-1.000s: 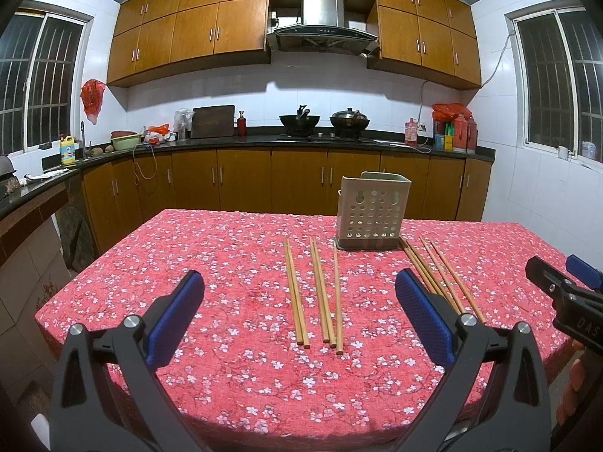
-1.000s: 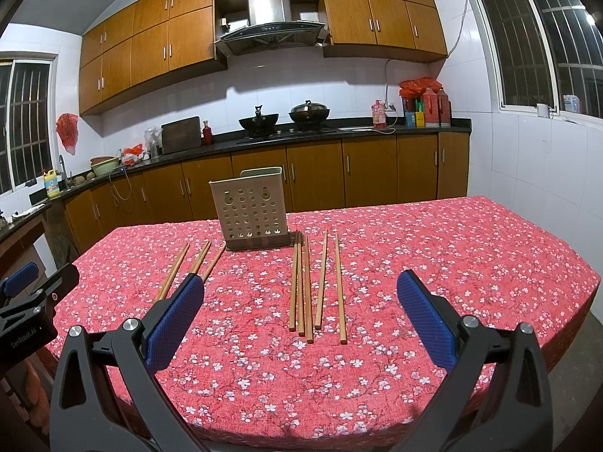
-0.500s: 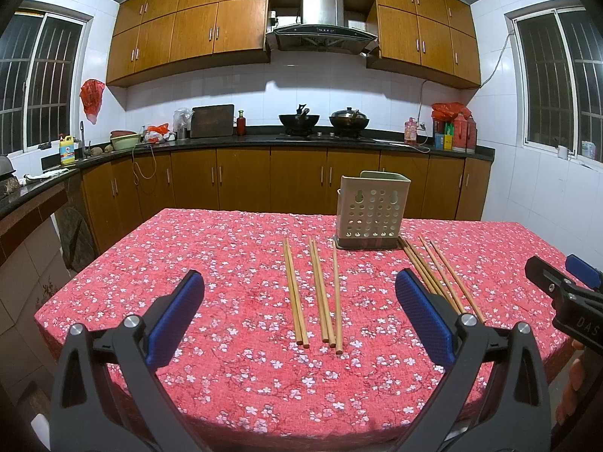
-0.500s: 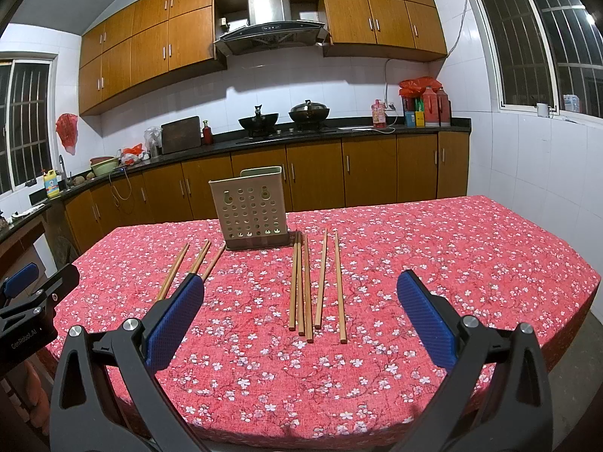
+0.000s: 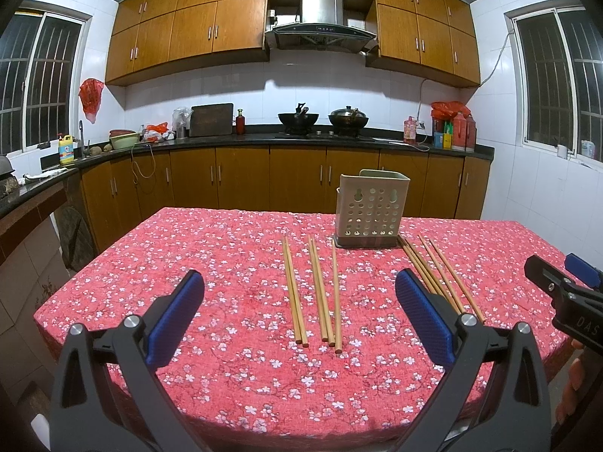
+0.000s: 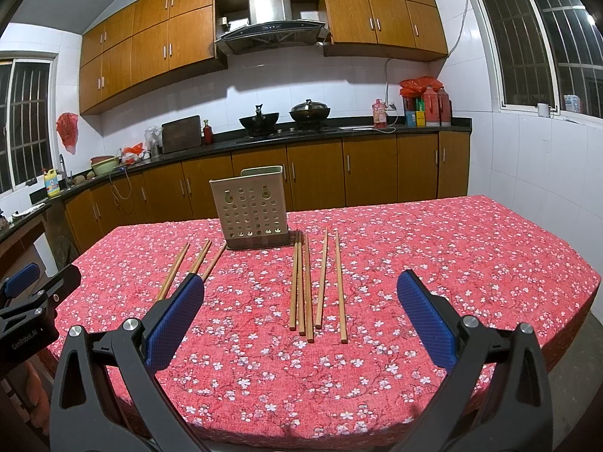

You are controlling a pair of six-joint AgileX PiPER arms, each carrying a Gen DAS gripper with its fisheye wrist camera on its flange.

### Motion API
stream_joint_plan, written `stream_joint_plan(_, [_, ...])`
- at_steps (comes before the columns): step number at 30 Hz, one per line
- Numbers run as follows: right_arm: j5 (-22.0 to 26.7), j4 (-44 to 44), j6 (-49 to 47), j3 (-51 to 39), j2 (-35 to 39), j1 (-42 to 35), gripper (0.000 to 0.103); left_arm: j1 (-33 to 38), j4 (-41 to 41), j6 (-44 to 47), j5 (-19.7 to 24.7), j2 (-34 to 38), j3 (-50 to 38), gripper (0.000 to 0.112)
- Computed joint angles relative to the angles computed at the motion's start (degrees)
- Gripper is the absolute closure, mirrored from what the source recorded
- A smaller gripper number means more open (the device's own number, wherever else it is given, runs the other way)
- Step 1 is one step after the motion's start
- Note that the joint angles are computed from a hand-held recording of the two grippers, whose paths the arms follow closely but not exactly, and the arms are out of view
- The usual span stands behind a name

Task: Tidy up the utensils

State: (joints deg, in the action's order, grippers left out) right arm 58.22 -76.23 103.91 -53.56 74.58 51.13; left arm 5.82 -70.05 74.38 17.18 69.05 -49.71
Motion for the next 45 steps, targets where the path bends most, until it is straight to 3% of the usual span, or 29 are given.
stream_joint_plan(31, [-2.31,1.09,-0.38,-0.83,1.42,-2.67,0.002,-0.38,5.85,-6.26,-0.22,1.98,-2.14,0.013])
stream_joint_plan(38, [-9.54,6.43,-5.77,-2.22,2.07,-12.16,0.006,-0.88,26.18,-27.24,-0.71,9.9,-9.76,0.013])
stream_joint_plan(41, [-14.09,14.22,-14.7,-5.68,4.96,-18.92,0.009,-0.91,34.24,-35.03,1.31,13.68,-14.14,0.013])
stream_joint_plan(45, [-18.2,28.28,-28.54,-11.34,11.11,-27.62,0.035,-0.88,43.22,-43.44,5.93,20.31,-21.39,0.013])
